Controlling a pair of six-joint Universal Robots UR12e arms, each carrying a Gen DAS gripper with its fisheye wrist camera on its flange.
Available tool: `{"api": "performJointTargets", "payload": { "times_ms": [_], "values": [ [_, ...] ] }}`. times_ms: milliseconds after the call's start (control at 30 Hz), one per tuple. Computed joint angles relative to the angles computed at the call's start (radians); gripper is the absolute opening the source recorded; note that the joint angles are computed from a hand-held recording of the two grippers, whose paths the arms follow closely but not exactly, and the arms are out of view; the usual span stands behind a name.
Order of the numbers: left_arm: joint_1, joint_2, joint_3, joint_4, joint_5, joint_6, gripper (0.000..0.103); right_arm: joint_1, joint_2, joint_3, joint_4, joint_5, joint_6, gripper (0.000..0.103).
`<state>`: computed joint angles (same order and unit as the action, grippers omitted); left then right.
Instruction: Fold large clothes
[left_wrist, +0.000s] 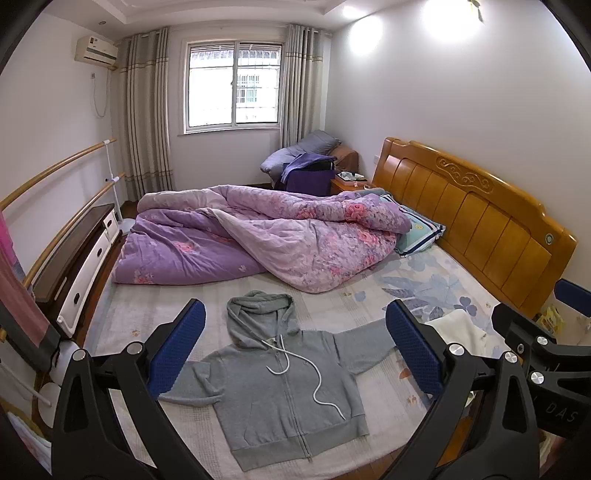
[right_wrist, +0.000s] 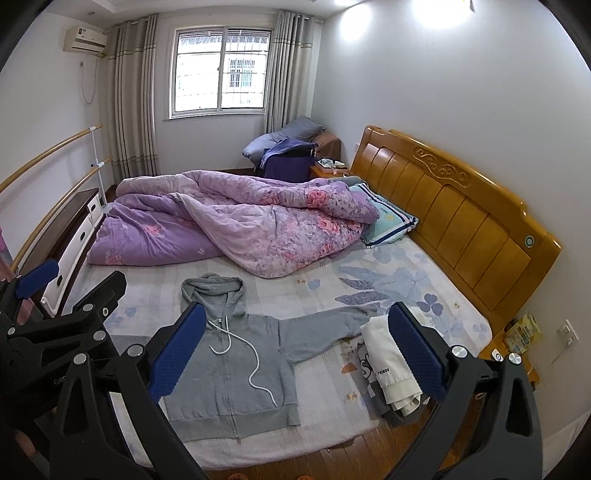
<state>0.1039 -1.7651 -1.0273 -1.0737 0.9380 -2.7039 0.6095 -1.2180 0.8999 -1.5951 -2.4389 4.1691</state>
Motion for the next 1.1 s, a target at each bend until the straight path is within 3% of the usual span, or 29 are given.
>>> {"api": "performJointTargets", "payload": {
  "times_ms": [1100],
  "values": [
    [0.016, 0.014, -0.019, 0.014, -0.006, 0.008, 0.098, 0.011, -0.003, 0.012, -0.019, -0.001, 0.009, 0.095]
  ]
}}
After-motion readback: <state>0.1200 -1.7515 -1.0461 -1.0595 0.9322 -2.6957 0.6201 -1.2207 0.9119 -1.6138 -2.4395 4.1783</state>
